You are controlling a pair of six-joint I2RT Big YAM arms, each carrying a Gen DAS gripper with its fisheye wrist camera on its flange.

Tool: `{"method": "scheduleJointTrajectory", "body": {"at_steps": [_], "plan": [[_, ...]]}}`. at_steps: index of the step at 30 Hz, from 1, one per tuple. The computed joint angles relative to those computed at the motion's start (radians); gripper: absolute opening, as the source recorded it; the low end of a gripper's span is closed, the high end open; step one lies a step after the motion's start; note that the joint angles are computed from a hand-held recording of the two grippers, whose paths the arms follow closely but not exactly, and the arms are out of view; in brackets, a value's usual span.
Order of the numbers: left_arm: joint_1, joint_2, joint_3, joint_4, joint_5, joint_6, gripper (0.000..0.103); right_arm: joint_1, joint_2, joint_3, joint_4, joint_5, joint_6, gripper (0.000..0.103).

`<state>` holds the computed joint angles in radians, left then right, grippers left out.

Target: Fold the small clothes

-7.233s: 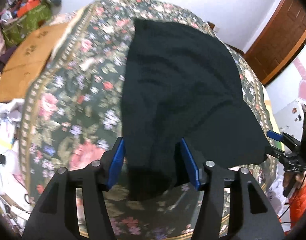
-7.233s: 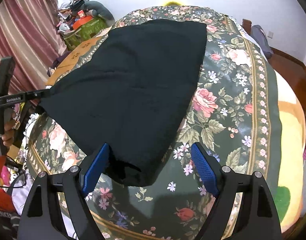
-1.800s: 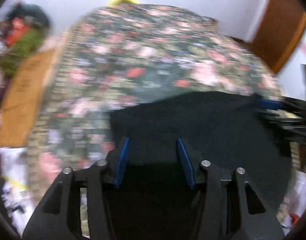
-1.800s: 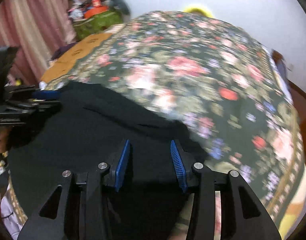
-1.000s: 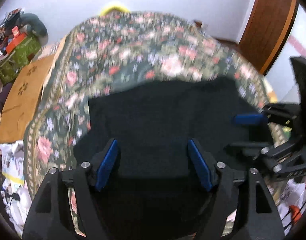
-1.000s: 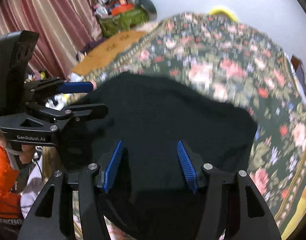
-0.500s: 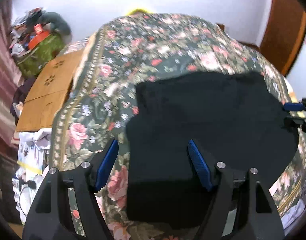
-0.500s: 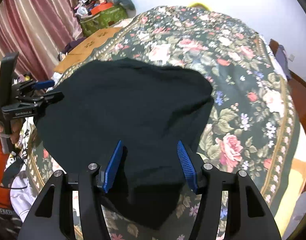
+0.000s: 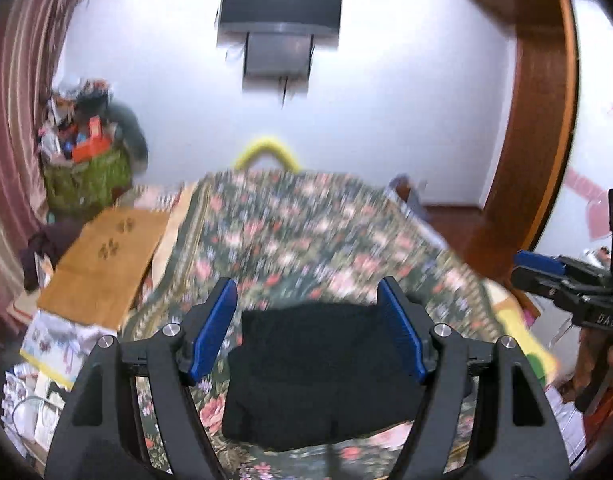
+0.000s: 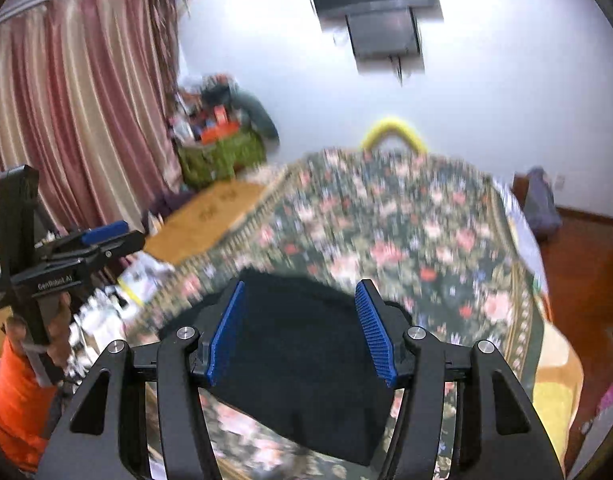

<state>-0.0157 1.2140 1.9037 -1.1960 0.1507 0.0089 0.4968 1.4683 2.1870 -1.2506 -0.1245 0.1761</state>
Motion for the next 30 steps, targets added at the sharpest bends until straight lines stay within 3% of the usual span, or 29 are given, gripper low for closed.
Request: {"method": "scheduleJointTrajectory", "body": {"at_steps": [4,7,9,15,19,30], "plan": [[-0.04,-0.073,-0.014,0.054,-0.022,-0.022,0.073,0.057,-0.082,-0.054,0.091,0.095,0.017,0.053],[-0.085,-0.131,-0.048,0.097,-0.084,-0.02,0.073,0.111,-0.139,-0.1,0.145,0.191,0.011,0.053],[-0.115,-0.17,-0.075,0.119,-0.11,-0.02,0.074,0.143,-0.17,-0.129,0.172,0.243,0.015,0.064],[-0.186,-0.256,-0.158,0.171,-0.193,-0.021,0.096,0.221,-0.229,-0.207,0.225,0.393,0.021,0.089],[-0.189,-0.281,-0.187,0.18,-0.207,-0.042,0.102,0.232,-0.232,-0.216,0.223,0.426,0.021,0.102],[-0.169,-0.283,-0.189,0.139,-0.212,-0.082,0.103,0.247,-0.237,-0.22,0.212,0.457,0.03,0.103]]}}
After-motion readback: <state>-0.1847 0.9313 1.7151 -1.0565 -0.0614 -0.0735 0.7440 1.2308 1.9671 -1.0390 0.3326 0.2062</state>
